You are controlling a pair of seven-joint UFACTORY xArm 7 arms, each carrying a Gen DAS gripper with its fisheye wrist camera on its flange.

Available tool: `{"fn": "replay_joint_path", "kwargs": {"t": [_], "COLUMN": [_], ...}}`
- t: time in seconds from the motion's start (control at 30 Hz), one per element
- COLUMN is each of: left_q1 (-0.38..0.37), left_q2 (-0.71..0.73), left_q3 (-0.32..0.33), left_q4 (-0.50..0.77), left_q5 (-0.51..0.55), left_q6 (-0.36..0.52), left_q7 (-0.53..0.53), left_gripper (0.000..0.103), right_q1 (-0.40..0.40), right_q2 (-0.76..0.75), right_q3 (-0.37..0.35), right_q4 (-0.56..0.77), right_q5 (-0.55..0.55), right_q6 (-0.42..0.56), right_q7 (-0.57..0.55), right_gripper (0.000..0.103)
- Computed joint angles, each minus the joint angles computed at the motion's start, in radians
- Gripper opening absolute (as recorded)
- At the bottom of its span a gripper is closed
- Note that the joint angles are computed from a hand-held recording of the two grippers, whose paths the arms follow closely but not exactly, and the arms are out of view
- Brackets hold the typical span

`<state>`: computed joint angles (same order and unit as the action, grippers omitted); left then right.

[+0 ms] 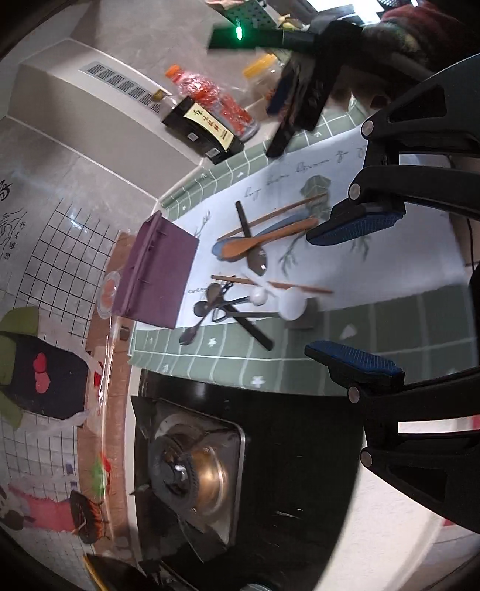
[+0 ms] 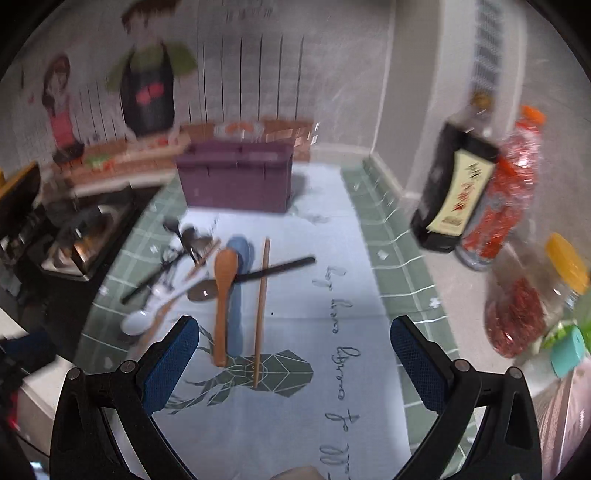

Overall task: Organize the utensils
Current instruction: 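Grasp the wooden spoon with the right tool while the left tool moves toward the metal spoons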

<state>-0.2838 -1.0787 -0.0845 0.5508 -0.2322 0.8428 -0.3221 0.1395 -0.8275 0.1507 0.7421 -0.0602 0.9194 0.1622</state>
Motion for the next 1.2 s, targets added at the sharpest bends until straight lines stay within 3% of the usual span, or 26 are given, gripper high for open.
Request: {"fn": "replay_joint_path", "kwargs": {"t": [0.1, 0.17, 0.23, 0.37, 0.43, 0.53, 0.63, 0.8, 0.87, 1.07, 1.13, 1.2], "left_q1": [-0.014, -0.01, 0.007, 0.066, 0.082, 0.123, 0.093, 0.047, 0.052, 0.014, 0.007, -0.008], "left_q2": [0.066, 0.101, 0.132, 0.183, 0.204, 0.218, 0.209, 0.202, 0.224, 0.391, 0.479, 0.559], "left_q3": [0.061, 0.071, 0.056, 0.021, 0.024, 0.014, 0.042, 0.067, 0.052, 0.081, 0.06, 0.047], "left_q4": [0.015, 0.038, 0.058, 0.088, 0.087, 0.109, 0.103, 0.106, 0.121, 0.23, 0.298, 0.363], "left_q5": [-0.007, -0.006, 0.014, 0.048, 0.048, 0.067, 0.055, 0.0, 0.006, -0.04, -0.018, -0.016], "left_q6": [-0.012, 0.016, 0.011, -0.008, -0.035, 0.03, 0.034, 0.029, 0.03, 0.08, 0.104, 0.14], "left_q7": [0.064, 0.09, 0.116, 0.091, 0.078, 0.014, 0.053, 0.114, 0.116, 0.192, 0.243, 0.303], "left_gripper": [0.058, 0.058, 0.058, 0.056, 0.048, 0.037, 0.025, 0.025, 0.025, 0.03, 0.039, 0.043], "right_q1": [-0.006, 0.013, 0.03, 0.063, 0.081, 0.084, 0.088, 0.091, 0.09, 0.072, 0.054, 0.029], "right_q2": [0.089, 0.138, 0.183, 0.243, 0.29, 0.399, 0.488, 0.525, 0.522, 0.428, 0.389, 0.363], "right_q3": [0.005, -0.009, -0.029, -0.049, -0.056, -0.059, -0.059, -0.03, -0.023, -0.077, -0.106, -0.123], "right_q4": [0.015, 0.03, 0.053, 0.075, 0.089, 0.142, 0.189, 0.207, 0.209, 0.171, 0.166, 0.168], "right_q5": [0.004, 0.016, 0.04, 0.086, 0.107, 0.147, 0.182, 0.131, 0.1, 0.154, 0.177, 0.182], "right_q6": [-0.004, 0.007, 0.028, -0.014, -0.063, -0.1, -0.119, -0.159, -0.148, -0.112, -0.091, -0.071], "right_q7": [0.017, -0.007, -0.031, -0.088, -0.126, -0.126, -0.12, -0.111, -0.122, -0.158, -0.167, -0.171], "right_gripper": [0.096, 0.064, 0.049, 0.05, 0.05, 0.052, 0.052, 0.051, 0.029, 0.028, 0.028, 0.028]}}
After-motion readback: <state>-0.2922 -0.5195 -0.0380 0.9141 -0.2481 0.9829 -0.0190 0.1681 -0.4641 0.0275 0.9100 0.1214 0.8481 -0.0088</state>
